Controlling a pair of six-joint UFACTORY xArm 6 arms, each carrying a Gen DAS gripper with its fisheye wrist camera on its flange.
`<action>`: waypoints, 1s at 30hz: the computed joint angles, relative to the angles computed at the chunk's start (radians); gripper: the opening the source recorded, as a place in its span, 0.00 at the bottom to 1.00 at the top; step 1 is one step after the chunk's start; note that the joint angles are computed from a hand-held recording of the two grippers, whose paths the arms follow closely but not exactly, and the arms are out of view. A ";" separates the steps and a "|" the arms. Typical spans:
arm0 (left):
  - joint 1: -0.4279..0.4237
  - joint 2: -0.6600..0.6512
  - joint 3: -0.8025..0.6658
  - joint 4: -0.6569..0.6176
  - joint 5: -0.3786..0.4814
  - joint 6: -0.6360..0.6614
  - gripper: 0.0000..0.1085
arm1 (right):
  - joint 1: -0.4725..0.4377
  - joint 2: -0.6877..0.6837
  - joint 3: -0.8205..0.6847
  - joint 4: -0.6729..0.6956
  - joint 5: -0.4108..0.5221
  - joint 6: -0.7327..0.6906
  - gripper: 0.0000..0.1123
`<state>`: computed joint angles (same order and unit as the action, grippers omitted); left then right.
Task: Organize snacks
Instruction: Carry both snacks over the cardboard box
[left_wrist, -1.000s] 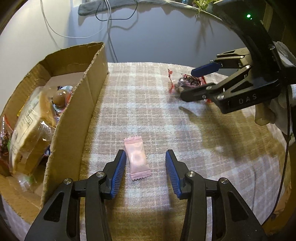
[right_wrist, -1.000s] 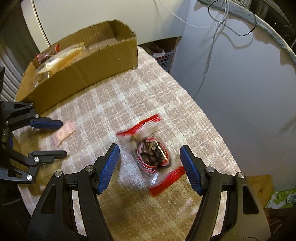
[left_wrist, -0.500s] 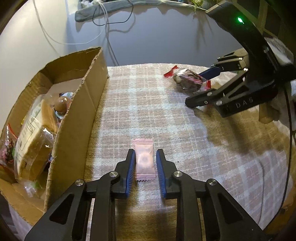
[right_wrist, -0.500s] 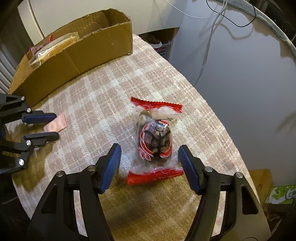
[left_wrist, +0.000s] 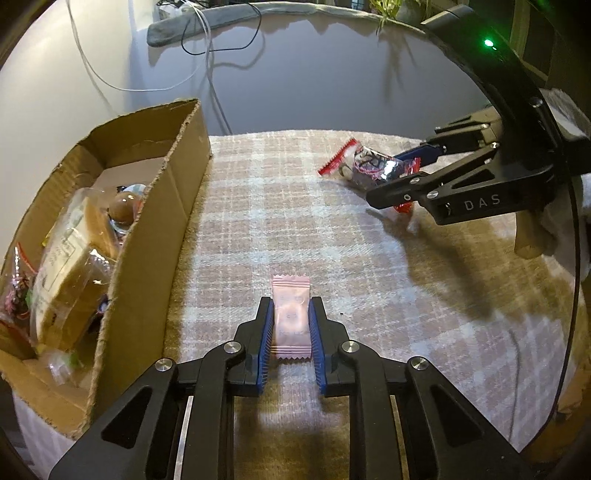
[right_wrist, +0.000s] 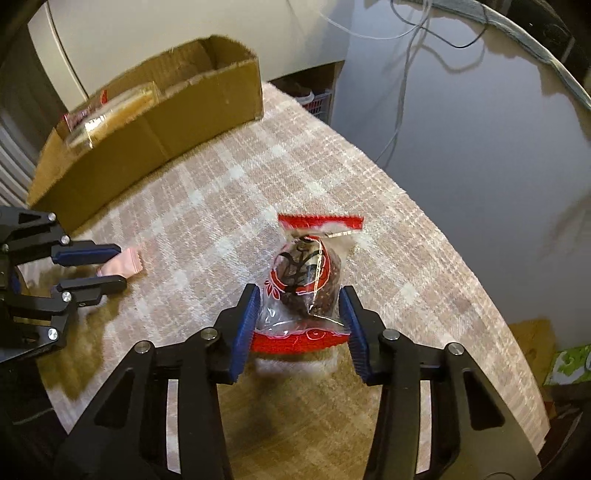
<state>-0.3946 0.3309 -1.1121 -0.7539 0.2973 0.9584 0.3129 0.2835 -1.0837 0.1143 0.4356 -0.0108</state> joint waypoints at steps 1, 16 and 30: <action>0.002 -0.009 0.006 -0.016 0.004 0.016 0.16 | 0.000 -0.006 0.008 0.002 -0.010 0.009 0.41; 0.041 -0.138 0.076 -0.228 0.048 0.203 0.16 | 0.035 -0.164 0.104 0.005 -0.074 0.099 0.40; 0.173 -0.161 0.040 -0.301 0.075 0.282 0.16 | 0.104 -0.043 -0.112 0.003 -0.067 0.126 0.40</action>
